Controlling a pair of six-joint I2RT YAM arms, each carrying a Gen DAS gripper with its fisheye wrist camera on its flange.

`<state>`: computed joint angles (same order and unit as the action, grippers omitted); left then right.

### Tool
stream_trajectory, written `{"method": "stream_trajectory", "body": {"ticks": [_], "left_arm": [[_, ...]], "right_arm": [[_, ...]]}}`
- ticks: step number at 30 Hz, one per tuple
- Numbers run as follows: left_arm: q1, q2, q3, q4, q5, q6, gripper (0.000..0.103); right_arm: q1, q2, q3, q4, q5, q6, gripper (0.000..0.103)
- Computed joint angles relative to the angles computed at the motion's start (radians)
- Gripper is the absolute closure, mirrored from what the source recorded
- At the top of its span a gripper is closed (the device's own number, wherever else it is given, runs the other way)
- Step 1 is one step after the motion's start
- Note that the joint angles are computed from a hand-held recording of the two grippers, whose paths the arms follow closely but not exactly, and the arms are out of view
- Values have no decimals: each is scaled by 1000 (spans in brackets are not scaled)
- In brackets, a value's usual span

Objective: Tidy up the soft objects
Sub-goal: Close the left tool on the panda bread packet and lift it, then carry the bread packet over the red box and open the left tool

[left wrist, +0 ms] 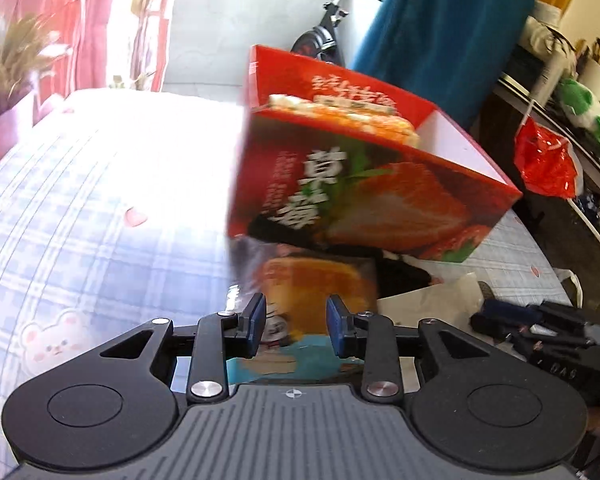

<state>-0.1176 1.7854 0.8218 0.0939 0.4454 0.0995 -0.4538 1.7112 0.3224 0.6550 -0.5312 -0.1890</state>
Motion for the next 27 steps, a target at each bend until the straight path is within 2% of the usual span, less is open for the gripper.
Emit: {"method": "stream_trajectory", "body": {"ticks": [8, 14, 15, 18, 21, 24, 27], "left_arm": [[97, 140, 133, -67, 150, 0, 66], [104, 165, 155, -83, 195, 48, 66], [103, 167, 152, -81, 199, 54, 66], [91, 173, 150, -71, 200, 61, 67], [88, 171, 149, -69, 205, 62, 67], [83, 179, 157, -74, 211, 62, 67], [69, 189, 161, -71, 205, 64, 66]], "right_arm": [[218, -38, 62, -98, 68, -39, 68], [386, -19, 105, -156, 118, -63, 68], [404, -11, 111, -165, 127, -62, 65], [421, 29, 133, -162, 150, -48, 56], [397, 74, 162, -145, 173, -40, 52], [351, 101, 204, -180, 127, -24, 51], [364, 106, 205, -175, 142, -50, 50]]}}
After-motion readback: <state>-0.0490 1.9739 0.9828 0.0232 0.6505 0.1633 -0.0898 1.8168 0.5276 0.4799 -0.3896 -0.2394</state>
